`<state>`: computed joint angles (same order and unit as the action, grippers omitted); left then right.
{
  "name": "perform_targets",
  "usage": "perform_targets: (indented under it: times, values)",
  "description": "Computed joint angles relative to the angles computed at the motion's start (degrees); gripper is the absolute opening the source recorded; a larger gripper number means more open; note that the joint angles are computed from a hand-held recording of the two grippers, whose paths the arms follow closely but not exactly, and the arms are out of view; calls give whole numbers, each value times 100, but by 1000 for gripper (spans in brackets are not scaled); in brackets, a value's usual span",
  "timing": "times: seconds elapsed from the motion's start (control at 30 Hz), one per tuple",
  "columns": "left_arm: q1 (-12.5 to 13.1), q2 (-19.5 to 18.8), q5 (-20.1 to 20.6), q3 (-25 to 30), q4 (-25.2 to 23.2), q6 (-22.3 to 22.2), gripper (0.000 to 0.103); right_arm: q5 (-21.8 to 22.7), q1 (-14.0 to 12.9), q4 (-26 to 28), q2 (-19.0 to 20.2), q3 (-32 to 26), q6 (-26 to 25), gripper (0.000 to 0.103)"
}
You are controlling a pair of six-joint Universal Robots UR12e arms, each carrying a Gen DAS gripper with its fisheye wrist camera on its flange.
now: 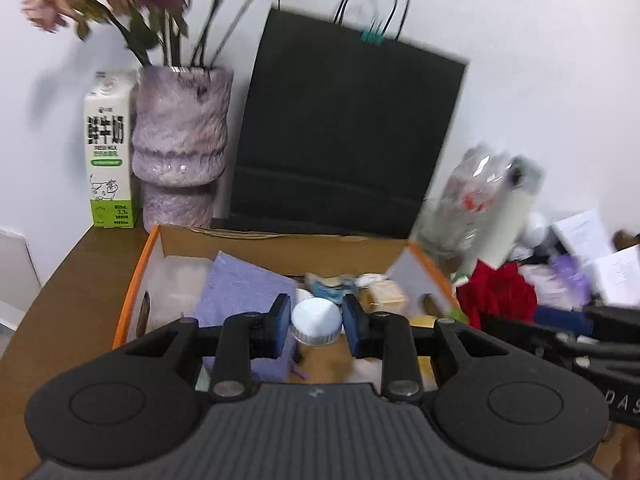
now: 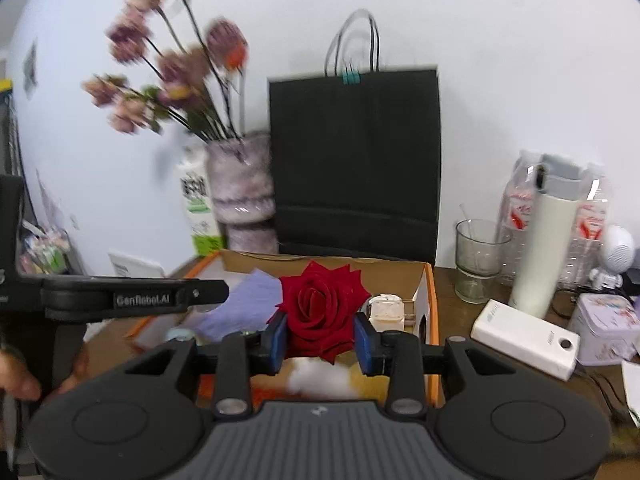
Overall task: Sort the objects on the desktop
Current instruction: 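Carry the cap and rose into the box and open both tools, then withdraw both tools from the box back over the table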
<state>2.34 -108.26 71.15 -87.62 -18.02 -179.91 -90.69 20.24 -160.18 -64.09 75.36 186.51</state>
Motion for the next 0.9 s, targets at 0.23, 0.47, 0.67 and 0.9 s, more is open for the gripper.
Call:
perform_targets:
  times: [0.23,0.47,0.67,0.9]
  values:
    - [-175,-638,485,836,-1064,418,29,-41,-53,1511,879,-1262,54,33]
    - [-162,-828,438,995,-1301,667,50,71,-12,2770,1307,-1892,56,35]
    - [-158,-765,482,826,-807,874,90,31,3,2872,1265,-1843,155,38]
    - [1,-605,69,737,-740,795,99,589,-109,2898,1111,-1812,681,63]
